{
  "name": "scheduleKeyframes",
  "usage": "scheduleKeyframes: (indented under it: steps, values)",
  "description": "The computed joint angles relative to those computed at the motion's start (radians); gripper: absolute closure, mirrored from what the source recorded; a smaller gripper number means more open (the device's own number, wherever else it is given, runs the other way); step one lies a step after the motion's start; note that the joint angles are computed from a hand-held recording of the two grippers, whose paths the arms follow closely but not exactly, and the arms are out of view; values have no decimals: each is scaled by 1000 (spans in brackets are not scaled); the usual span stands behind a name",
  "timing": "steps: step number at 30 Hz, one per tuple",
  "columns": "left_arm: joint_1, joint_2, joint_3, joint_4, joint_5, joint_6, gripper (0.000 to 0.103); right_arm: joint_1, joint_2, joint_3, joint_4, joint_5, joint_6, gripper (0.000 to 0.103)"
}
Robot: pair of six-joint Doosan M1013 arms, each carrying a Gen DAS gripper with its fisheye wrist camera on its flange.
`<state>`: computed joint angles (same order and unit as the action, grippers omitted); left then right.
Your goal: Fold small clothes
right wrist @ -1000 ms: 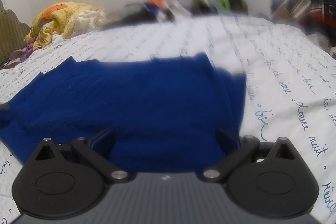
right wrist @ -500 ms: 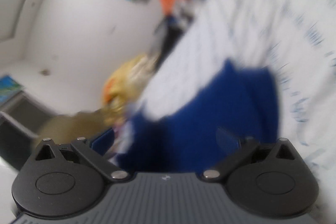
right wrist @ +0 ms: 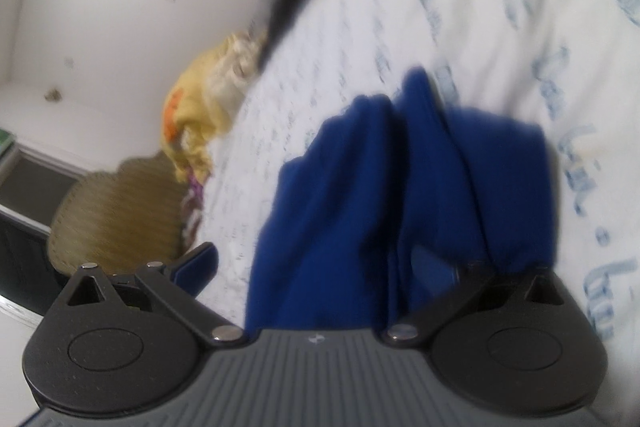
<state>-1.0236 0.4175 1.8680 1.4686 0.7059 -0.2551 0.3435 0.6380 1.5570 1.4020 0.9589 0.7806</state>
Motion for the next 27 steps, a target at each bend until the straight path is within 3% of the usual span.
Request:
scheduleKeyframes:
  steps: [7, 8, 11, 13, 14, 15, 16, 19, 23, 27]
  values:
    - [-21, -1, 2, 61, 62, -10, 100, 25, 8, -59, -136, -16, 67, 1]
    - [-22, -3, 4, 60, 65, -14, 100, 25, 5, -60, -149, -15, 66, 7]
    - [-22, -13, 9, 61, 65, -29, 100, 23, 5, -54, -140, 7, 61, 30]
    - [-26, -15, 10, 67, 60, -32, 100, 28, 7, -58, -162, -2, 78, 41]
    - [-23, -12, 7, 67, 54, -27, 100, 32, 8, -58, -168, -13, 78, 56]
    - [-19, -11, 6, 65, 43, -21, 100, 36, 9, -57, -171, -32, 76, 87]
    - [-16, -9, 5, 62, 36, -15, 100, 38, 10, -53, -167, -48, 61, 94]
    - [-18, -11, 2, 88, 28, -21, 100, 45, -28, 7, -69, -142, -116, 94]
    - [-18, -23, 15, 168, -54, -67, 100, 26, -128, 139, 140, -203, -437, 95]
    - [38, 11, -26, -145, -212, 139, 97, 21, -121, 179, 22, -356, -292, 94]
